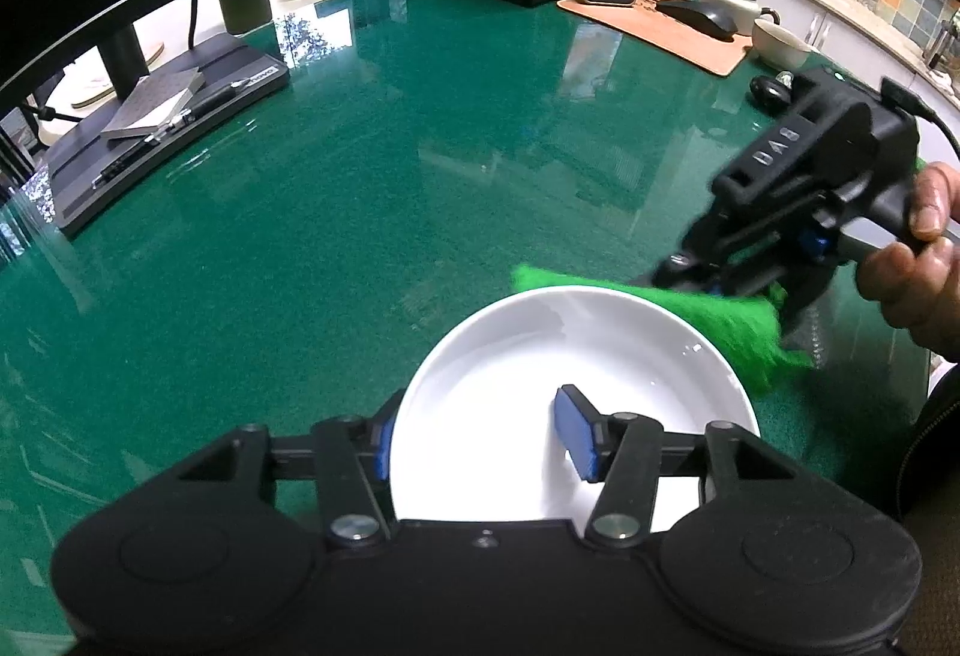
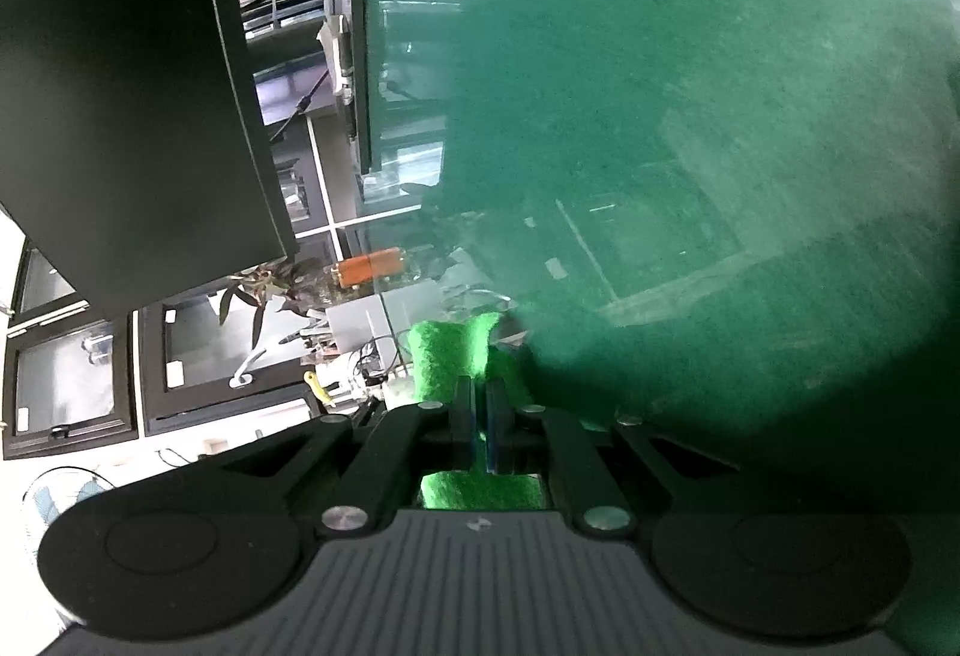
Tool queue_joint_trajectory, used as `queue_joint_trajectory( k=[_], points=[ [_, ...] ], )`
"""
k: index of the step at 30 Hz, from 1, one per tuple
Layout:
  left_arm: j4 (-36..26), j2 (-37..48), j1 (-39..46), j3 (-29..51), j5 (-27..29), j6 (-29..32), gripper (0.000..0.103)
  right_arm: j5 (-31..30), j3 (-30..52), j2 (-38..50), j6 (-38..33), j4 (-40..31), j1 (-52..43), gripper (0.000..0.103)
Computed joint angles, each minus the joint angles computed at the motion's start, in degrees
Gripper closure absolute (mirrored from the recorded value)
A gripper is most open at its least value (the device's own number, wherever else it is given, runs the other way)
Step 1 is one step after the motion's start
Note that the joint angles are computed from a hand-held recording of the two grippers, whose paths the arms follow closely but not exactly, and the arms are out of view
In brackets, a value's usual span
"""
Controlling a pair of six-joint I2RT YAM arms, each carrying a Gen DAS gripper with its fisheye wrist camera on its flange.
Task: Clean bowl
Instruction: 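Hold the bowl with the left tool while the right tool rubs the cloth along the rim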
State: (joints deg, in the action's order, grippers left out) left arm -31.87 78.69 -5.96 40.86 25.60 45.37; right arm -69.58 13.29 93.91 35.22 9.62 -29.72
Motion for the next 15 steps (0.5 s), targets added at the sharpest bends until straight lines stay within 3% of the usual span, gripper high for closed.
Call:
queue_joint_trajectory(
  k=[3,5,11,13,15],
  points=[
    [0.05,-0.05,-0.04,-0.03,-0.08,0.1,0.052,0.58,-0.53,0.58,6.15,8.03,2.6,0.098],
    [0.03,0.02,-0.03,0.0,-0.03,0.14,0.05,0.27,-0.71,0.02,6.28,8.19,2.51,0.098],
    [-0.03,0.58,0.18,0.16,0.58,0.3,0.048,-1.59,1.44,-1.54,-8.42,-10.71,-3.11,0.098],
    [-0.07,0.62,0.1,0.23,0.51,0.37,0.048,-1.09,0.73,-0.99,-5.36,-6.83,-2.24,0.098],
    [-0.12,0.52,-0.16,0.27,0.23,0.35,0.048,-0.19,-0.57,-0.12,2.13,2.88,0.44,0.098]
  ],
)
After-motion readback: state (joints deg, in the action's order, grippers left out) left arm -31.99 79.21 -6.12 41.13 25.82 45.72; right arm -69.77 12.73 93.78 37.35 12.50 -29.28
